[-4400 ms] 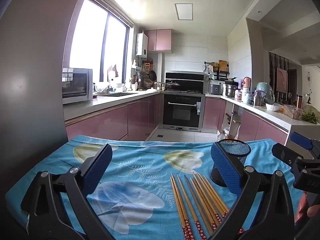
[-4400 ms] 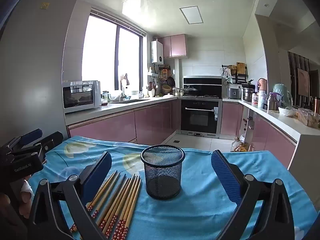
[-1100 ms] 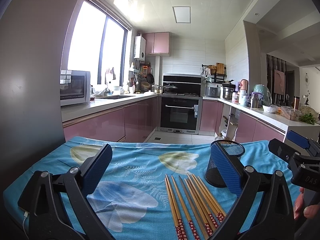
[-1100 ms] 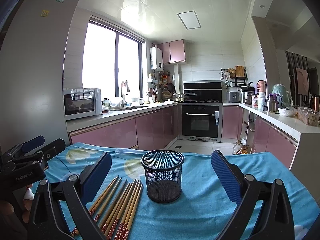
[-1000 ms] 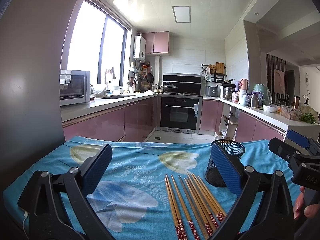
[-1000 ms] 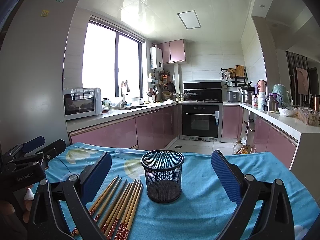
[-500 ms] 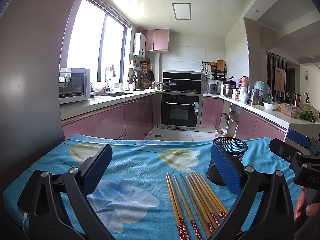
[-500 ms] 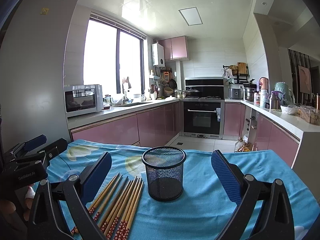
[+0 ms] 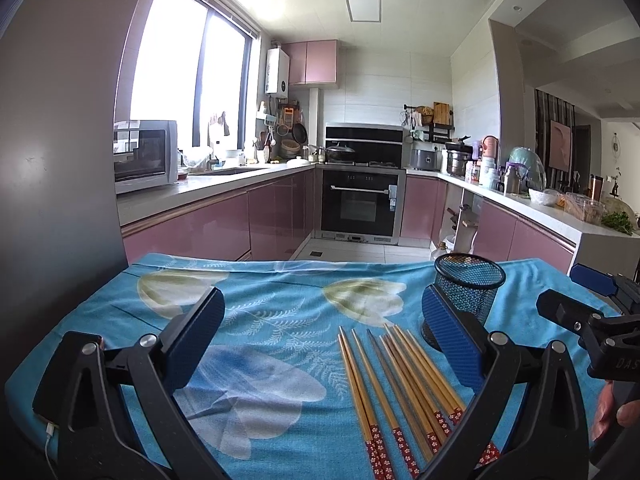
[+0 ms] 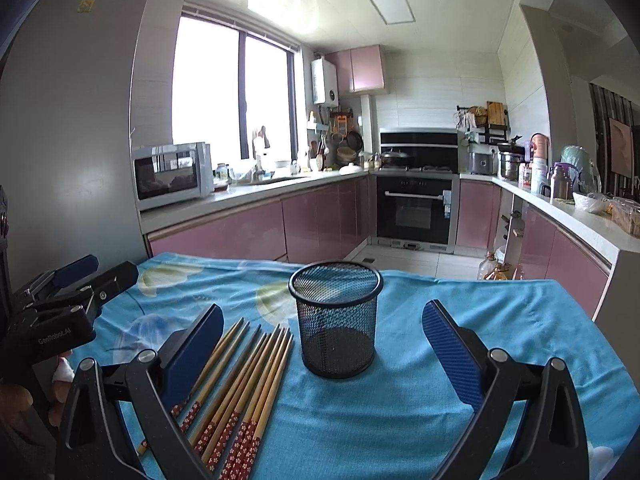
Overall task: Organize utensils
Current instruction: 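Close the left tool on one bamboo chopstick while the right tool grasps another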
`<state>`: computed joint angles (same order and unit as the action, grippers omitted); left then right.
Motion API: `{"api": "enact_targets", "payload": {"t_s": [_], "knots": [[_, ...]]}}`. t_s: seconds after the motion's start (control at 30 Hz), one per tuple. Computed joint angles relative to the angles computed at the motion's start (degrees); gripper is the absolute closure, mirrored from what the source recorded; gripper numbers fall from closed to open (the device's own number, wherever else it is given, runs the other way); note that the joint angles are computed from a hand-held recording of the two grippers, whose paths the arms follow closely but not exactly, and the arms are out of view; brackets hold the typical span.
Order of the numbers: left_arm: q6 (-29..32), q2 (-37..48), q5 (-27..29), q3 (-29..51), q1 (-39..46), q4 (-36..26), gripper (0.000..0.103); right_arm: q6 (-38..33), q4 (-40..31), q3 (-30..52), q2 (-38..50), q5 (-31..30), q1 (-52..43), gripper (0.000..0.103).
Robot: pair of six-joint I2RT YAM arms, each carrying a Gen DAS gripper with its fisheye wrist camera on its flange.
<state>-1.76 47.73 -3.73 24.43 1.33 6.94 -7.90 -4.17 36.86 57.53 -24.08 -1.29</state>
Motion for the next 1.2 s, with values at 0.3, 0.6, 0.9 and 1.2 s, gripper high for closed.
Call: {"api": "enact_targets", "payload": {"t_s": [0.3,0.6,0.9,1.2], "knots": [[5.2,14.1,7.0,6.4,5.0,-7.1,0.009,-5.8,-13.3,8.0,14.4,2.7,5.8,0.028],[9.4,27.1,10.6,12.9,6.0,-11.5,0.026,-6.5,-19.2,13.7,22.7,3.3,7.3,0.048],[11.5,34.2,9.9,16.7,4.7,-15.1,0.032,-7.8,-21.7,16.7,26.0,5.4,8.4,0.054],[11.5,38.5,10.9,20.3,4.0,-17.7,0.037,-8.0,-22.4,18.6,28.1,8.0,9.6,0.063]]}}
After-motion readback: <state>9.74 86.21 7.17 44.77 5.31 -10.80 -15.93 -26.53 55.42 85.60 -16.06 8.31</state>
